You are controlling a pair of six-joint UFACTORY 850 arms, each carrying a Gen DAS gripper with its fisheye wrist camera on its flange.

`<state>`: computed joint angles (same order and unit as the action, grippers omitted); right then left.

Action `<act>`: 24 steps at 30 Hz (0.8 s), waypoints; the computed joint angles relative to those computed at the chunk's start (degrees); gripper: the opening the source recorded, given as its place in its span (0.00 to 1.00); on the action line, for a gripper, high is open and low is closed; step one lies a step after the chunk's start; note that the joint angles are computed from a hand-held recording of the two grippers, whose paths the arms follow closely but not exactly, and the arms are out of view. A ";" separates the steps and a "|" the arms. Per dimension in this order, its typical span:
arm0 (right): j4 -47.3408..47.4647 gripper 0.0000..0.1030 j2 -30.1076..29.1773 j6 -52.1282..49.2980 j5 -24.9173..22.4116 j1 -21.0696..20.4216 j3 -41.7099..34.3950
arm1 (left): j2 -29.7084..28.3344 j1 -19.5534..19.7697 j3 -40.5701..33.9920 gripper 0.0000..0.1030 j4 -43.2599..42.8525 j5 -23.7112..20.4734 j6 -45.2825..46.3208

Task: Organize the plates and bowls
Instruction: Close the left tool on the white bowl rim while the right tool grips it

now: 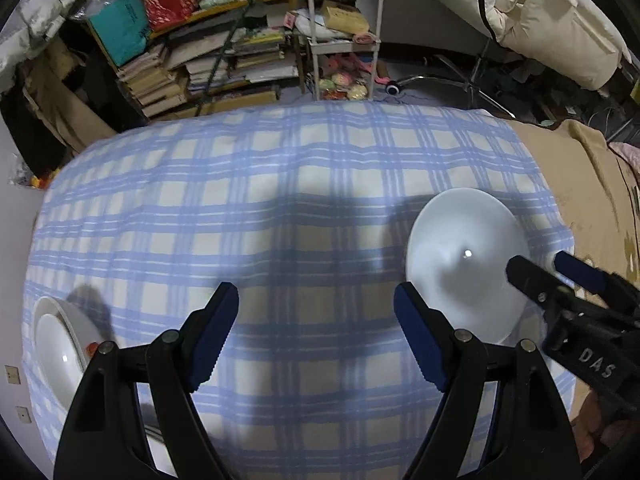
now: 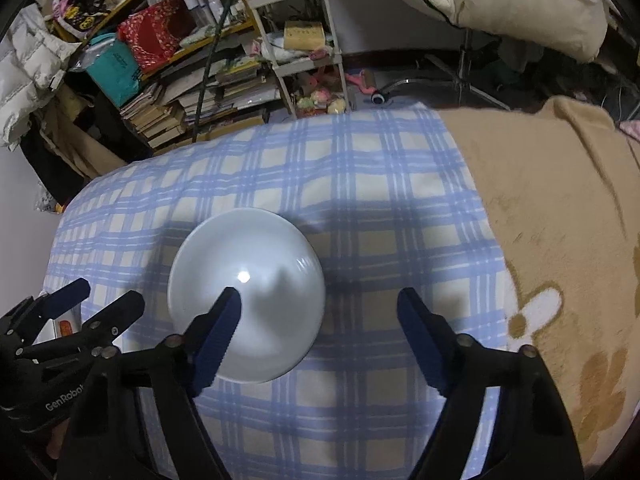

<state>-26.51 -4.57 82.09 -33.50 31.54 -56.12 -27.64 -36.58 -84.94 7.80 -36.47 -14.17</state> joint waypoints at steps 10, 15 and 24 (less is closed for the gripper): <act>4.77 0.60 -1.00 -3.78 4.17 -2.27 1.55 | -3.93 -1.18 -3.44 0.76 -3.78 -1.74 4.05; 9.03 0.36 -1.63 -7.47 6.87 -3.34 2.24 | -5.41 -1.65 -4.86 0.66 -3.61 -2.62 4.54; 16.18 0.13 -2.14 -14.59 10.06 -4.07 2.52 | -7.16 -0.31 -6.77 0.09 -17.00 -5.47 14.99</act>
